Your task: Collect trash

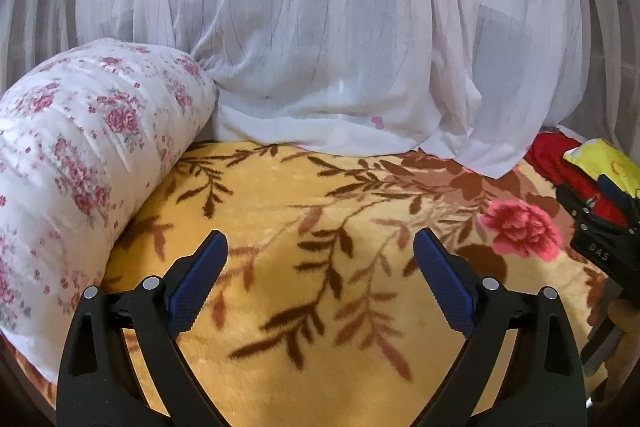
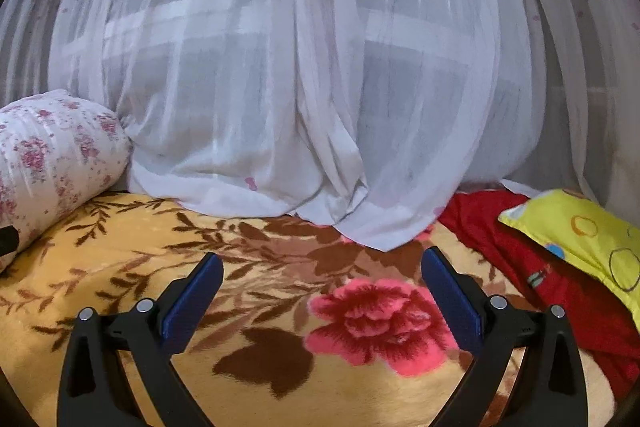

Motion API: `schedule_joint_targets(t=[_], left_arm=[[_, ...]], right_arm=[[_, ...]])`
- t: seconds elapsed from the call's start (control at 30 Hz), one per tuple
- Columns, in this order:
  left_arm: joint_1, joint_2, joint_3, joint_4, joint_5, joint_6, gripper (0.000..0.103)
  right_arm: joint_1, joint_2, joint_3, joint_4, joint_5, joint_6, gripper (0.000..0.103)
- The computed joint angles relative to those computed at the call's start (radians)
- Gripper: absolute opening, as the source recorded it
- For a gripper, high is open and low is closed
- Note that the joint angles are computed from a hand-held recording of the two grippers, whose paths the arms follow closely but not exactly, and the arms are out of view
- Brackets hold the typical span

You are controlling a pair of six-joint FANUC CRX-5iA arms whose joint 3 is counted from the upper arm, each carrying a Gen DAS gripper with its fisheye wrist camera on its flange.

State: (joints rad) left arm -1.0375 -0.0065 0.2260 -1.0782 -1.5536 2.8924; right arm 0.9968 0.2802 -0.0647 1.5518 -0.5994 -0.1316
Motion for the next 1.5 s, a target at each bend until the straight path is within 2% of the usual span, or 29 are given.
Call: schedule_joint_targets(t=[0.07, 0.33, 0.57, 1.5], left_arm=[[0.021, -0.005, -0.009, 0.009, 0.025, 0.0, 0.092], [0.052, 0.008, -0.018, -0.015, 0.028, 0.02, 0.092], [0.079, 0.005, -0.037, 0.002, 0.036, 0.035, 0.092], [0.107, 0.011, -0.046, 0.026, 0.016, 0.046, 0.092]], right_arm=[[-0.005, 0.004, 0.003, -0.007, -0.001, -0.006, 0.098], [-0.022, 0.009, -0.015, 0.079, -0.027, -0.097, 0.098], [-0.016, 0.026, 0.001, 0.022, -0.041, -0.052, 0.098], [-0.009, 0.032, -0.004, 0.025, -0.031, -0.013, 0.098]])
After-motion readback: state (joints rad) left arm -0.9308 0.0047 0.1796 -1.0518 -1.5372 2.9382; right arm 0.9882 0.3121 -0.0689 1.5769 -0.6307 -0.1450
